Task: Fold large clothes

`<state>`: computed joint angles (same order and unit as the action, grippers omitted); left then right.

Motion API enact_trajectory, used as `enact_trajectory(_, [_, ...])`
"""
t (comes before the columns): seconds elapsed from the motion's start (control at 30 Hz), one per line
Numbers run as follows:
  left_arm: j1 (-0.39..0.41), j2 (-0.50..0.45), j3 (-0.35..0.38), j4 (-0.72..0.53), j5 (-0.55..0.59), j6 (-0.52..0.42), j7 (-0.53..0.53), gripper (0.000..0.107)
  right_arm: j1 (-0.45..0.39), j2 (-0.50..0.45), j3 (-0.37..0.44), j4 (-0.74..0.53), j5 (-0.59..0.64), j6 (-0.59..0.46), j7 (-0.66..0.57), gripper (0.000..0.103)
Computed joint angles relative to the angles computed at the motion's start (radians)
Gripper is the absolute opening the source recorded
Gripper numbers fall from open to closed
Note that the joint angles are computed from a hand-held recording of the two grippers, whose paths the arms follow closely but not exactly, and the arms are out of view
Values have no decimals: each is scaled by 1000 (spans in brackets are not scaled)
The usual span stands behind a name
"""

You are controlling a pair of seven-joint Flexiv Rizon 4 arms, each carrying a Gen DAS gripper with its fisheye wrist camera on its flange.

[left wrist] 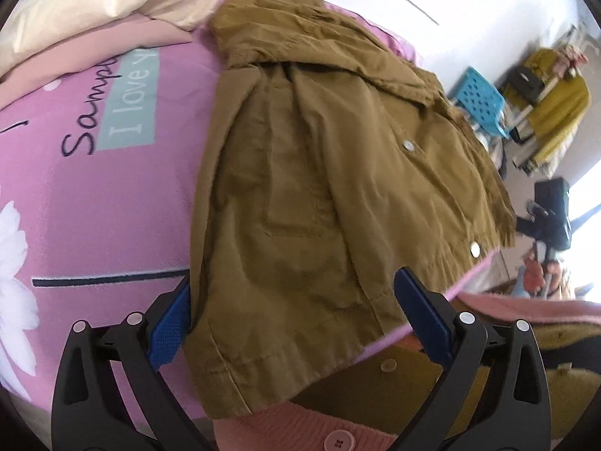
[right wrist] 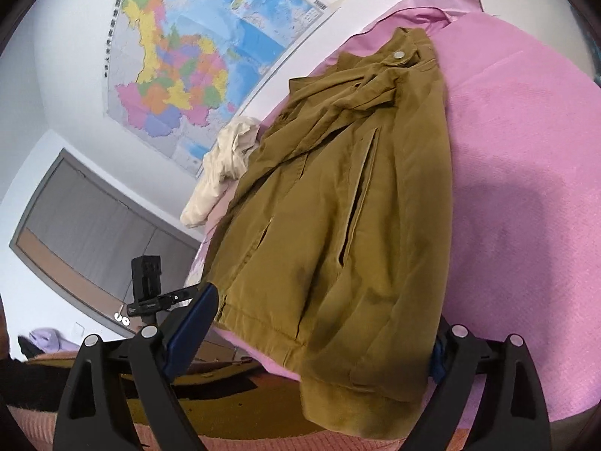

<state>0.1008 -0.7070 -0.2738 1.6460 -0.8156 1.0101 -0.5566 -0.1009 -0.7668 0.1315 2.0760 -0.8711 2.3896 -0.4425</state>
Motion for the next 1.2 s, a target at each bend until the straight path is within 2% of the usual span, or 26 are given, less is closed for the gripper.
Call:
enact_trajectory(0.07, [30, 1, -23, -2, -23, -72, 23, 98, 20, 12, -9, 8, 15, -23, -25, 93])
enact_trajectory(0.3, [40, 8, -3, 1, -79, -161, 43, 98, 10, -5, -3, 17, 7, 36, -50, 92])
enact_trajectory(0.4, [12, 9, 19, 0, -68, -137, 34, 98, 43, 24, -24, 14, 7, -51, -63, 95])
enact_trajectory(0.5, [-24, 17, 37, 11, -39, -74, 13, 98, 91, 49, -26, 13, 69, -143, -123, 98])
enact_trajectory(0.53, [-32, 17, 40, 12, -31, -57, 0, 98, 102, 49, -22, 11, 103, -152, -140, 97])
enact_trajectory(0.57, [-30, 17, 35, 14, -31, -50, -7, 97, 93, 46, -8, 9, 115, -156, -142, 80])
enact_trajectory(0.6, [-25, 18, 27, 16, -44, -41, -19, 89, 78, 42, 9, 5, 113, -164, -140, 45])
enact_trajectory(0.63, [-25, 18, 25, 17, -49, -33, -34, 59, 76, 45, 13, 7, 134, -183, -139, 38])
enact_trajectory(0.67, [-23, 18, 28, 11, -45, -39, -59, 45, 64, 42, 26, 10, 141, -182, -141, 34])
enact_trajectory(0.7, [-24, 19, 34, 10, -43, -31, -82, 26, 66, 45, 27, 20, 163, -169, -161, 31])
enact_trajectory(0.77, [-15, 24, 35, 12, -46, -22, -115, 11, 53, 51, 39, 47, 202, -105, -188, 26])
enact_trajectory(0.87, [43, 73, -28, 67, -165, -10, -19, 8, 31, 63, 48, 89, 235, 27, -209, 22])
enact_trajectory(0.93, [69, 131, -74, 125, -306, 14, 119, 8, 47, 95, 35, 124, 267, 88, -238, 21])
enact_trajectory(0.97, [76, 162, -85, 148, -366, 9, 178, 8, 54, 109, 29, 137, 277, 109, -246, 21])
enact_trajectory(1.03, [68, 196, -75, 166, -411, -7, 228, 8, 49, 123, 29, 160, 284, 184, -245, 20])
enact_trajectory(1.07, [62, 211, -66, 174, -424, -19, 248, 8, 50, 126, 23, 168, 286, 215, -247, 20])
enact_trajectory(1.13, [51, 206, -37, 164, -408, -61, 227, 8, 73, 150, 0, 186, 314, 206, -259, 22])
enact_trajectory(1.2, [38, 173, 6, 131, -349, -119, 163, 10, 31, 102, 9, 163, 221, 237, -187, 28])
